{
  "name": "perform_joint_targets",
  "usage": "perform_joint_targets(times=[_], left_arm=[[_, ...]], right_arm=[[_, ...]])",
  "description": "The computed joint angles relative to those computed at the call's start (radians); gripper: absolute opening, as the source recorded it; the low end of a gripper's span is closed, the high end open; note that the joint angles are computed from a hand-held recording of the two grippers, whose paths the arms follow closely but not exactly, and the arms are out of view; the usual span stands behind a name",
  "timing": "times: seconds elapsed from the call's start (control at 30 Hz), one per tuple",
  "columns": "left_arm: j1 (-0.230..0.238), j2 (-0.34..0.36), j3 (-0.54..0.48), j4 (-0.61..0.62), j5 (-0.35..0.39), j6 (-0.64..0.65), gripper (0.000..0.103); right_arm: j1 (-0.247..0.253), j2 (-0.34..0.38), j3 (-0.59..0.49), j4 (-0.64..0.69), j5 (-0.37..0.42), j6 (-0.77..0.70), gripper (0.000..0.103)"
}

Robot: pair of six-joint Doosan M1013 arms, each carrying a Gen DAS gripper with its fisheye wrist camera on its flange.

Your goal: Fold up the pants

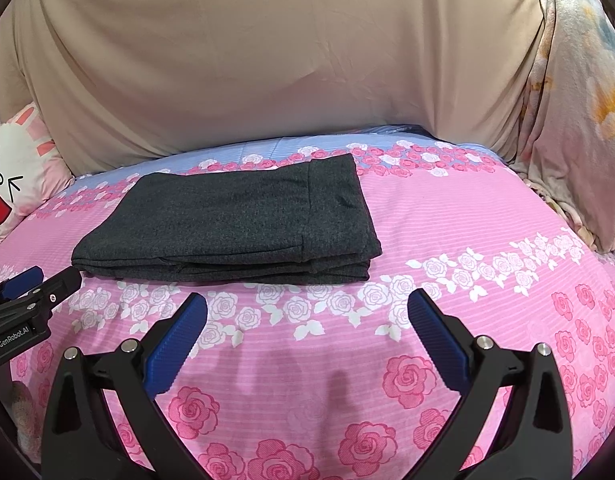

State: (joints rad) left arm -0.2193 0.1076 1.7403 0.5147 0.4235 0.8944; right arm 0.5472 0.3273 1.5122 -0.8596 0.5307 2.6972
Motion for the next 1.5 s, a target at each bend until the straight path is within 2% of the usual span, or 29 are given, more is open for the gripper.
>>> perform_joint_targets(times=[0.17, 0.4, 0.67, 0.97, 1.07, 1.23, 1.5], left_arm=[[-0.001, 0.001, -0.001, 0.006, 0.005, -0.002, 0.092], [0.009, 0.003, -0.008, -0.097, 0.002, 0.081, 0.092], [0.007, 0.008, -0.013, -0.127, 0.016, 0.126, 0.092], [0.002, 0.003, -0.003, -0.069, 0.002, 0.072, 0.092], [-0.007, -0.01, 0.018, 0.061, -0.036, -0.041, 0.092], [-0.006, -0.006, 0.013, 0.061, -0.026, -0.045, 0.092], [-0.008, -0.014, 0.024, 0.085, -0.055, -0.051, 0.092]], right_arm=[[0.002, 0.0, 0.0, -0.008, -0.001, 0.005, 0.098], [0.002, 0.0, 0.0, -0.008, -0.001, 0.006, 0.098], [0.001, -0.001, 0.001, -0.008, -0.003, 0.005, 0.098], [0.0, -0.003, 0.0, 0.017, -0.01, -0.014, 0.098], [0.001, -0.004, 0.001, 0.019, -0.011, -0.013, 0.098], [0.003, -0.002, -0.002, 0.017, -0.007, -0.008, 0.098], [0.002, -0.004, 0.001, 0.014, -0.01, -0.006, 0.098]])
